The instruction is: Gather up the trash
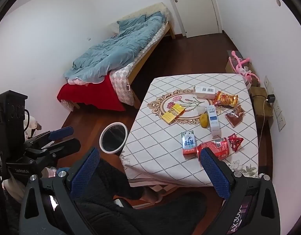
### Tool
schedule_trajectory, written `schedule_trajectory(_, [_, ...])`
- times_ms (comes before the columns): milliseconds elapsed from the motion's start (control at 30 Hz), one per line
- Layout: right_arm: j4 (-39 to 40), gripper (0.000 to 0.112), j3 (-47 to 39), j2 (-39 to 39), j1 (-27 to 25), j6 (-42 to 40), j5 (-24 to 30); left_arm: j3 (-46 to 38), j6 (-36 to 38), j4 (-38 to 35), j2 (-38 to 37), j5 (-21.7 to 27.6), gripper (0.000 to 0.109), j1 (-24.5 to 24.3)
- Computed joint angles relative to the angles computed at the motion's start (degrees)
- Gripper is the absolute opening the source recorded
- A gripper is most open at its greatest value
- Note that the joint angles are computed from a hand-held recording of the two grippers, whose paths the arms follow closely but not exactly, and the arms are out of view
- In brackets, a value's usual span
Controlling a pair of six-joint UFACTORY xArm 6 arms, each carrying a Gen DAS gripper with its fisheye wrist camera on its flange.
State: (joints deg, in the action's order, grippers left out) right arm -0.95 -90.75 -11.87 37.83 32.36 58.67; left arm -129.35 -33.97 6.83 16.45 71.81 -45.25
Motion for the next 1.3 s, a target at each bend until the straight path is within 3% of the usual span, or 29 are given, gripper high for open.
schedule_trajectory(1300, [0.47,0.103,-1.41,1.77,0.29,-0.94,0.34,4.04,1.31,-2.28,-2.08,-1.49,0.103,1.37])
